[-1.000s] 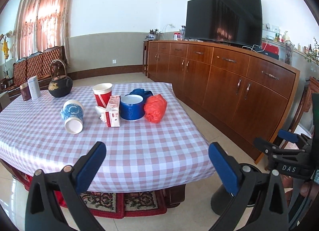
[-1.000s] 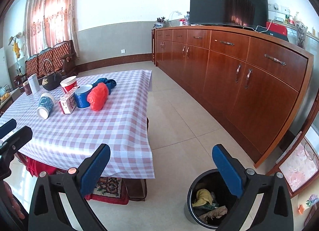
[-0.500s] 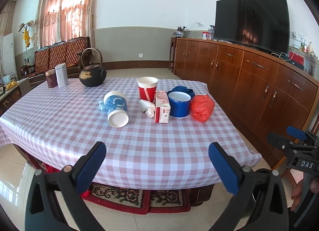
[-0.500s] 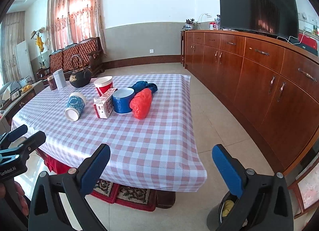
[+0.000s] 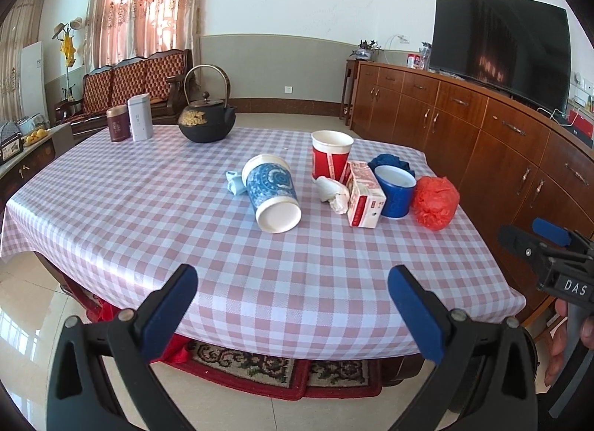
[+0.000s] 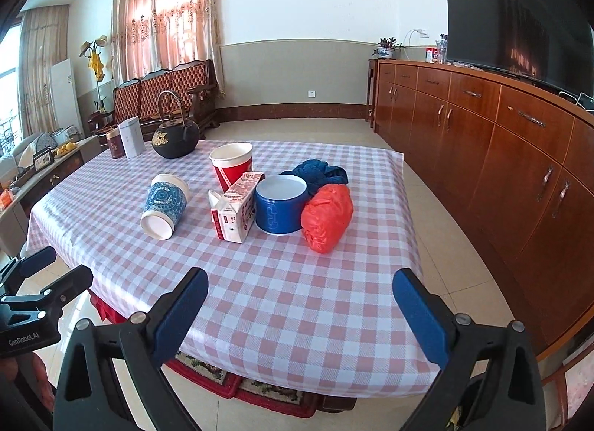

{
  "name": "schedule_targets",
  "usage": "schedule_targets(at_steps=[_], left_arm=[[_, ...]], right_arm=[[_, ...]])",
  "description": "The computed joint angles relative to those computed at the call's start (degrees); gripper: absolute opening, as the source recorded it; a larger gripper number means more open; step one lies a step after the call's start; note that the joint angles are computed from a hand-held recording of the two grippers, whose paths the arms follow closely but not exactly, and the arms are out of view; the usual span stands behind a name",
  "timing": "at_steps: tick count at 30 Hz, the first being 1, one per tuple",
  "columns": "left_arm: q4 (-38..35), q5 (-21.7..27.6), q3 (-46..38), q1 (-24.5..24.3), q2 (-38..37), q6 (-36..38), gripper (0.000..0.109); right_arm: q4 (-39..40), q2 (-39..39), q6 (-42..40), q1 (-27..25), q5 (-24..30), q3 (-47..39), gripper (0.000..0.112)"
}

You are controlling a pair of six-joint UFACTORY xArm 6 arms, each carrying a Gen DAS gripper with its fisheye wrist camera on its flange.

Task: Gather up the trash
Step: 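Move both open tools back toward the table, then grasp the blue-patterned paper cup with the left tool while the right tool grasps the white milk carton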

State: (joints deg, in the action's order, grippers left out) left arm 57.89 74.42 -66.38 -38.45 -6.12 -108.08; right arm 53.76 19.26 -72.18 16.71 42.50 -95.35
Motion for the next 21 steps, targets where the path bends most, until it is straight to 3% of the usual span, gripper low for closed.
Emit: schedule_targets(at_steps=[5,14,21], left_arm=[[0.55,-0.98,1.84,1.78,-1.62,0.46,0.101],[0.91,-4.62,3.45,5.91,-1.95,0.98,0.098],[1.05,-8.68,4.76,9.19,-2.1,1.54,0.093]], right_arm=[[-2.32,3.17,3.78,1.92,-1.85,-3.79,0.093],[-3.41,7.14,6.44,3.2,0.7,-9.36,0.083],[-6.17,11.44,8.56,5.45,3.78,-13.95,0.069]])
